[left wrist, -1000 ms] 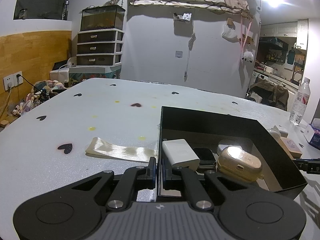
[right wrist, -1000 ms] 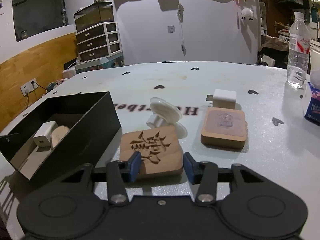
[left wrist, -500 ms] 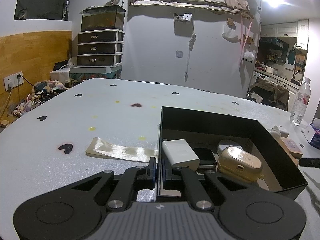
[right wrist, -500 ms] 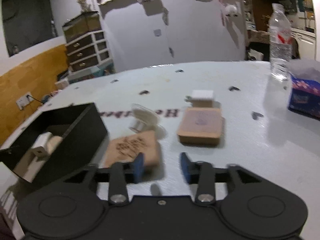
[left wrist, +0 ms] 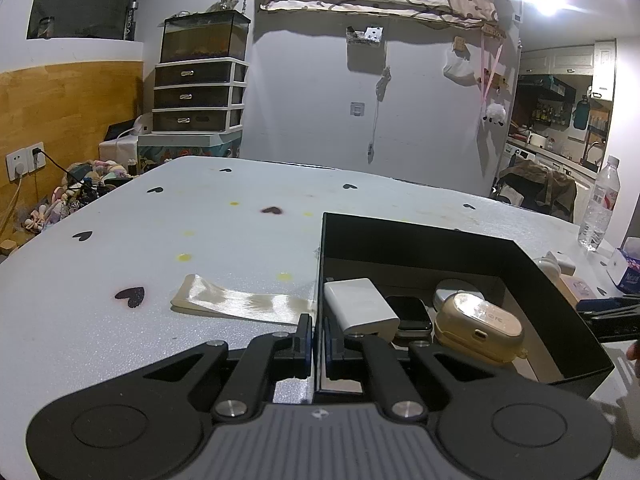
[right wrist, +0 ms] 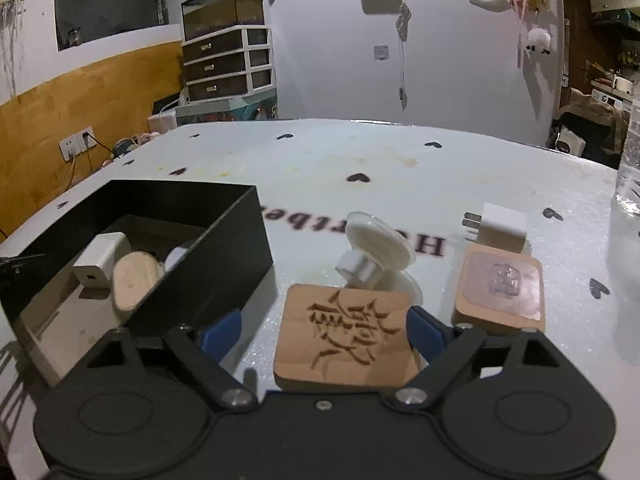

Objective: Organize rigid objects
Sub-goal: 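Close the right gripper on the carved wooden square and lift it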

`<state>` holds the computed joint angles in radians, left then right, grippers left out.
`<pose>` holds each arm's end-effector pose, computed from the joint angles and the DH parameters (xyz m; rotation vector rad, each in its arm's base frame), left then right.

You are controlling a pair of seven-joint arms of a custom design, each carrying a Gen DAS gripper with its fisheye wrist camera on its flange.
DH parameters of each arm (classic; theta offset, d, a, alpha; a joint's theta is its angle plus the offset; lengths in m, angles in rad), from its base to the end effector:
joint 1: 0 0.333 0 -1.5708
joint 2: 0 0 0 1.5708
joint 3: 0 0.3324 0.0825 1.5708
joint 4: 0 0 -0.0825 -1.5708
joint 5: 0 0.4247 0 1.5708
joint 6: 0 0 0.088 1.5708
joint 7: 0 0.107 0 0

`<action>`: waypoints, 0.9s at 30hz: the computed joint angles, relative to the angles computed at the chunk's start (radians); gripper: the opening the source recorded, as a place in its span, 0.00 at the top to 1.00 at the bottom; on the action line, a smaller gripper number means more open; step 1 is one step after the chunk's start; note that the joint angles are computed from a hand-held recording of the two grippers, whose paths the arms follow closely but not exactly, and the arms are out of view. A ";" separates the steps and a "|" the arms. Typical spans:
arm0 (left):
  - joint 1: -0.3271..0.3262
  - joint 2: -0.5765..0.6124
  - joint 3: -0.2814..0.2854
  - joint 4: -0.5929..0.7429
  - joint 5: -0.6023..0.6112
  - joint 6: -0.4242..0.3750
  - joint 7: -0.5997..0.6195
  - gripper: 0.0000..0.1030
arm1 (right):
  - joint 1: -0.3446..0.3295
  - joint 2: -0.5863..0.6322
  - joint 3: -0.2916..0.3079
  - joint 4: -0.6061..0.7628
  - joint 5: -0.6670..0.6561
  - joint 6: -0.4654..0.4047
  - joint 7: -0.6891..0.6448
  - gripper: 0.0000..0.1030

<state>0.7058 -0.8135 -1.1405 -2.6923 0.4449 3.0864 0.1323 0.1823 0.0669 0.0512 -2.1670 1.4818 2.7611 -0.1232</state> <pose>0.4072 -0.2173 0.3912 -1.8397 1.2143 -0.8102 0.5899 0.0971 0.3843 -1.9988 1.0174 -0.4235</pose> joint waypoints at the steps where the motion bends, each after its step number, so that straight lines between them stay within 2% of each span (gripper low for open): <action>1: 0.001 0.000 -0.001 0.002 0.000 -0.002 0.000 0.95 | 0.002 0.004 0.002 0.003 0.004 0.012 -0.011 0.13; 7: 0.000 0.001 0.000 0.001 0.003 -0.003 -0.002 0.95 | -0.001 0.006 0.002 0.003 0.015 0.015 -0.040 0.15; 9: 0.000 0.001 0.000 0.002 0.004 -0.003 -0.003 0.95 | 0.005 0.020 0.004 0.012 -0.026 0.051 0.022 0.15; 12: 0.000 0.001 0.000 0.002 0.005 -0.003 -0.004 0.95 | -0.003 0.038 0.004 0.024 -0.080 0.048 0.101 0.15; 16: 0.000 0.001 0.000 0.002 0.006 -0.003 -0.004 0.95 | -0.012 0.033 0.012 0.020 -0.080 0.058 0.104 0.26; 21: 0.000 0.001 0.000 0.002 0.006 -0.002 -0.005 0.95 | -0.010 0.009 0.015 -0.002 -0.085 0.091 0.142 0.26; 27: 0.000 0.002 -0.004 0.006 0.006 -0.007 -0.009 0.95 | 0.001 -0.147 -0.018 -0.089 -0.042 -0.019 0.202 0.26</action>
